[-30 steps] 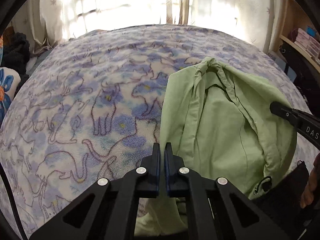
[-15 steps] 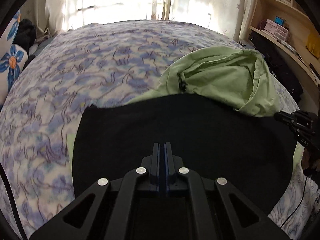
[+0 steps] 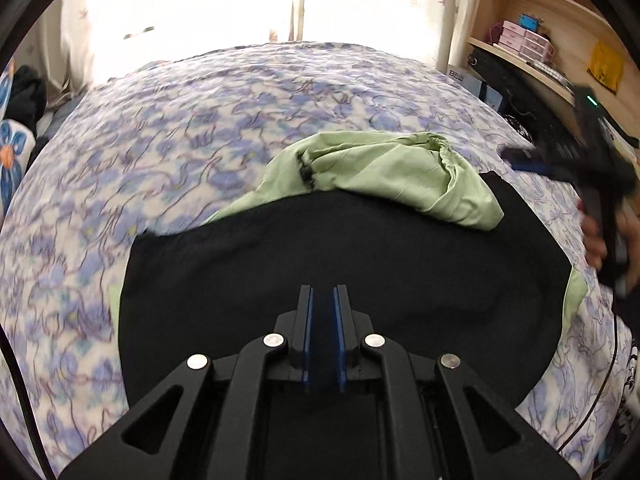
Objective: Fold large clothes
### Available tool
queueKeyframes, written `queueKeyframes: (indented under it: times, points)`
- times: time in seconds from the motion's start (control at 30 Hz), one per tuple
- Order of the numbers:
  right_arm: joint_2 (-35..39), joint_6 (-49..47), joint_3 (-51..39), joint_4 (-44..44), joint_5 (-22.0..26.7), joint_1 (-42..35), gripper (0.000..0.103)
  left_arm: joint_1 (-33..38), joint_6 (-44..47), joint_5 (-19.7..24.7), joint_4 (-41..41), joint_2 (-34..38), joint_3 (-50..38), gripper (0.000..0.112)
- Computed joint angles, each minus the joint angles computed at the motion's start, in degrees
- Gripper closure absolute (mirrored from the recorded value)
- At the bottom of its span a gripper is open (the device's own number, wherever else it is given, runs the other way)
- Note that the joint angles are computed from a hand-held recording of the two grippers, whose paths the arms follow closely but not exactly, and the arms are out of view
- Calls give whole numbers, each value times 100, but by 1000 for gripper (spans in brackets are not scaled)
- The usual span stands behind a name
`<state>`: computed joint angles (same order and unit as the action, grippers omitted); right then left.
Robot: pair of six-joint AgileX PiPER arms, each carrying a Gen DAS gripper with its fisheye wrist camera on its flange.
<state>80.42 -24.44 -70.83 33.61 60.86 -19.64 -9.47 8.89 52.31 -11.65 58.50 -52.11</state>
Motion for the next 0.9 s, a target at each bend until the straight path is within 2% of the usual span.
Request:
queueKeyframes:
  times: [0.17, 0.3, 0.43, 0.5, 0.57, 0.63, 0.7, 0.8, 0.9]
  points:
    - [1578, 1131, -1438, -380, 200, 294, 52, -382, -194, -391, 305, 862, -522, 101]
    - [2650, 1673, -2418, -647, 567, 486, 52, -504, -262, -709, 535, 1729, -1153, 92]
    - [2957, 1768, -2491, -842, 304, 726, 52, -422, -523, -751, 548, 2740, -2047, 91]
    - [2873, 1816, -2331, -995, 30, 900, 53, -425, -687, -768, 649, 2978, -2271, 91]
    - [2701, 1847, -2256, -1411, -203, 1206, 82, -460, -864, -809, 823, 3097, -2388, 91]
    - [2083, 1555, -1806, -1458, -823, 1491, 83, -405, -823, -825, 753, 3041, -2365, 91]
    - [1440, 638, -1443, -682, -1083, 1548, 84, -337, -742, -866, 690, 2805, -2194, 91]
    - [501, -499, -1031, 246, -1008, 1773, 84, -136, -499, -750, 510, 2369, -1944, 91]
    - [-615, -1466, -469, 542, -851, 2315, 84, 327, 87, -460, -42, 1694, -1519, 91]
